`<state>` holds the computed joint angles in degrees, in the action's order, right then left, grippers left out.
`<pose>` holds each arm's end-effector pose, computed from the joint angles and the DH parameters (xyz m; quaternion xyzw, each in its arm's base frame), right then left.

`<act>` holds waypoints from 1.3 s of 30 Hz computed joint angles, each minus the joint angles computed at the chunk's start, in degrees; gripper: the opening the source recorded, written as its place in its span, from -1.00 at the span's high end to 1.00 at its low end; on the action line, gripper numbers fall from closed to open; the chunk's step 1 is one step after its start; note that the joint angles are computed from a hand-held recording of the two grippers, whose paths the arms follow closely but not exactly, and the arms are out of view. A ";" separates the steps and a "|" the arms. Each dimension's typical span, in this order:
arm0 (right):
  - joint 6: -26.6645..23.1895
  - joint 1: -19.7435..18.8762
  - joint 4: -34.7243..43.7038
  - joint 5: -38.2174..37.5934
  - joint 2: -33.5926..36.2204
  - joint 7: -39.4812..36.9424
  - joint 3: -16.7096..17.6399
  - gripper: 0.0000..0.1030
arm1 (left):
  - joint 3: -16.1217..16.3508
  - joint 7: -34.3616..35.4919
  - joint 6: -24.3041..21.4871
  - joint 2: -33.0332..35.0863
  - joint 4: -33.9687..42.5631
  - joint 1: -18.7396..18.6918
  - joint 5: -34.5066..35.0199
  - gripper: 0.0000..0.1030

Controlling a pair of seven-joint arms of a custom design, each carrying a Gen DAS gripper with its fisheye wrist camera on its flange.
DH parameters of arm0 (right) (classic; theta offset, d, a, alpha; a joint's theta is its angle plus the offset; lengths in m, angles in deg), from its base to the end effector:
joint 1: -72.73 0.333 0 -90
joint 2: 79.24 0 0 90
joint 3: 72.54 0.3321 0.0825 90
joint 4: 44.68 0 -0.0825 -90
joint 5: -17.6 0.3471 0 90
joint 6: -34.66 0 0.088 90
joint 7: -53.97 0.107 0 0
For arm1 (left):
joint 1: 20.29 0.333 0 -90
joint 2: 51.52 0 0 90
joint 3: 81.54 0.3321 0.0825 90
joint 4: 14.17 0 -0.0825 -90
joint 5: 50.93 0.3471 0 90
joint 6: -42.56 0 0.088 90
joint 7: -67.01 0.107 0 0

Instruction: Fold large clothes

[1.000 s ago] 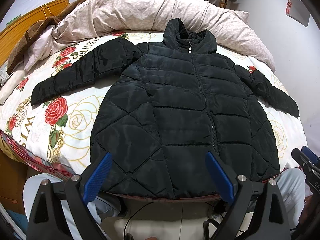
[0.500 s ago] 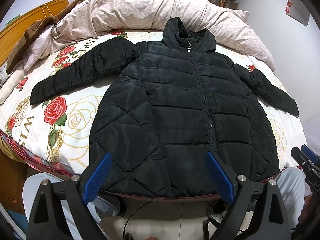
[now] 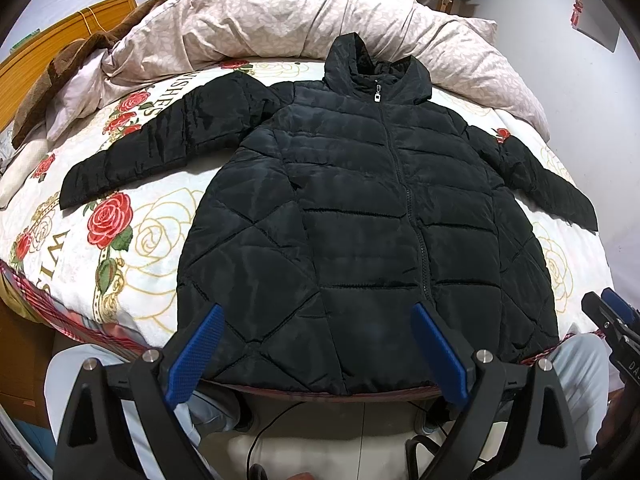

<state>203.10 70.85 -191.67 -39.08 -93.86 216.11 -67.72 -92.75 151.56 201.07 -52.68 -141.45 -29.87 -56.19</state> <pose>0.4194 0.0770 0.4444 -0.5585 0.7465 -0.2761 0.2335 0.5026 -0.1873 0.4852 -0.6103 0.7412 -0.2503 0.1249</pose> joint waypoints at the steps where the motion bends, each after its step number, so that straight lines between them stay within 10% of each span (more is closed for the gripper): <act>1: -0.05 0.05 -0.01 0.14 -0.01 -0.08 -0.01 -0.60 | -0.14 -0.43 0.00 0.10 0.01 -0.11 0.31 -0.86; 27: -0.90 0.58 1.38 0.41 0.62 -0.64 0.42 -0.60 | 0.45 -0.01 -0.40 2.05 1.28 0.09 0.56 -0.86; 39: 1.55 3.63 12.24 1.40 12.31 -7.98 -3.19 -0.60 | 2.45 3.21 0.96 10.20 8.46 2.62 -5.81 -0.86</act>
<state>204.65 74.48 -179.43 -37.68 -81.55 208.13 -70.91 -90.29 154.78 202.03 -42.47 -133.00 -27.26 -62.00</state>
